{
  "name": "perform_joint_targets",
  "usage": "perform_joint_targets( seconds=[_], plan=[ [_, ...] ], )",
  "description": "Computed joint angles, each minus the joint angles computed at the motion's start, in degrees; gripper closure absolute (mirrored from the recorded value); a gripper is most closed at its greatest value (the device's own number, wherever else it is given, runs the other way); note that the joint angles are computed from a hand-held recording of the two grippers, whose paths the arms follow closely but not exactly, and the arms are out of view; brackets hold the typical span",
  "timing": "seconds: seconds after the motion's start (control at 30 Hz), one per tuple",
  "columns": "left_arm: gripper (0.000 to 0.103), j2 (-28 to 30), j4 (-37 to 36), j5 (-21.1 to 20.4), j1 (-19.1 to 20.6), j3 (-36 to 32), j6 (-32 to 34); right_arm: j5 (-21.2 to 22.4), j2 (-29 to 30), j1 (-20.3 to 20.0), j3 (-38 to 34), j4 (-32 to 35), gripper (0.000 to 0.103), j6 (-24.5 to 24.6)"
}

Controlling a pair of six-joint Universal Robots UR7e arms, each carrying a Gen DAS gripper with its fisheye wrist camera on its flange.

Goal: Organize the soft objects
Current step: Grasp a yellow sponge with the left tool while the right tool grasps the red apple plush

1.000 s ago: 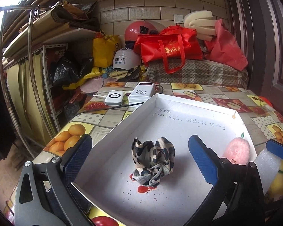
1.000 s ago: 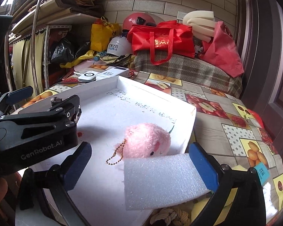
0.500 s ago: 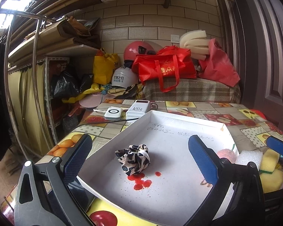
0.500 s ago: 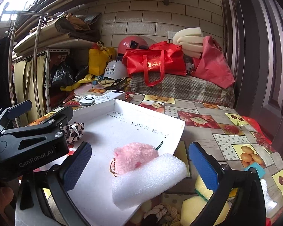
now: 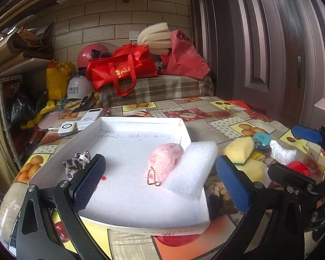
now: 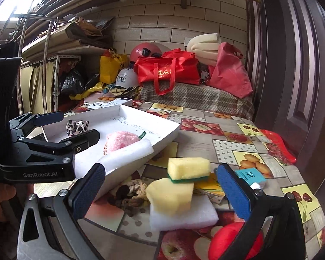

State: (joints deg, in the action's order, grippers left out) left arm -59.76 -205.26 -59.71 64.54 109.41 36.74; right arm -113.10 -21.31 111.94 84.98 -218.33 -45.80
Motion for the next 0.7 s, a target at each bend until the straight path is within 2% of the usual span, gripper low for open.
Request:
perform_joint_targets(
  seconds=[0.07, 0.17, 0.23, 0.33, 0.43, 0.47, 0.53, 0.6, 0.7],
  plan=[
    [0.000, -1.22, 5.56, -3.74, -0.38, 0.89, -0.04, -0.51, -3.05, -1.29, 3.44, -0.55, 0.000, 2.21],
    [0.000, -2.41, 12.51, -8.72, -1.00, 1.87, 0.29, -0.02, -9.34, -3.89, 8.39, 8.09, 0.000, 10.64],
    [0.000, -2.27, 15.50, -9.63, -1.80, 1.95, 0.46, 0.86, -11.77, -5.05, 11.06, 8.04, 0.000, 11.49],
    [0.000, -0.85, 18.31, -8.39, -2.69, 0.84, -2.08, -0.52, -13.65, -5.59, 13.40, 11.31, 0.000, 10.11],
    [0.000, 1.07, 23.11, -6.45, -2.57, -2.40, -9.09, -2.52, -14.45, -5.96, 14.02, 18.92, 0.000, 11.84],
    [0.000, 1.76, 25.03, -5.64, -2.49, -3.69, -11.52, -4.41, -14.08, -5.77, 13.37, 21.22, 0.000, 12.49],
    [0.002, 2.88, 27.59, -3.76, -2.36, -5.35, -14.81, -6.11, -13.43, -5.32, 12.52, 21.71, 0.000, 12.12],
    [0.005, 3.77, 28.72, -2.50, -2.57, -6.21, -15.73, -6.74, -13.23, -5.20, 12.01, 22.37, 0.000, 12.11],
    [0.005, 5.05, 28.76, -0.36, -3.41, -6.75, -14.85, -8.71, -12.84, -5.24, 9.99, 26.77, 0.000, 14.28]
  ],
)
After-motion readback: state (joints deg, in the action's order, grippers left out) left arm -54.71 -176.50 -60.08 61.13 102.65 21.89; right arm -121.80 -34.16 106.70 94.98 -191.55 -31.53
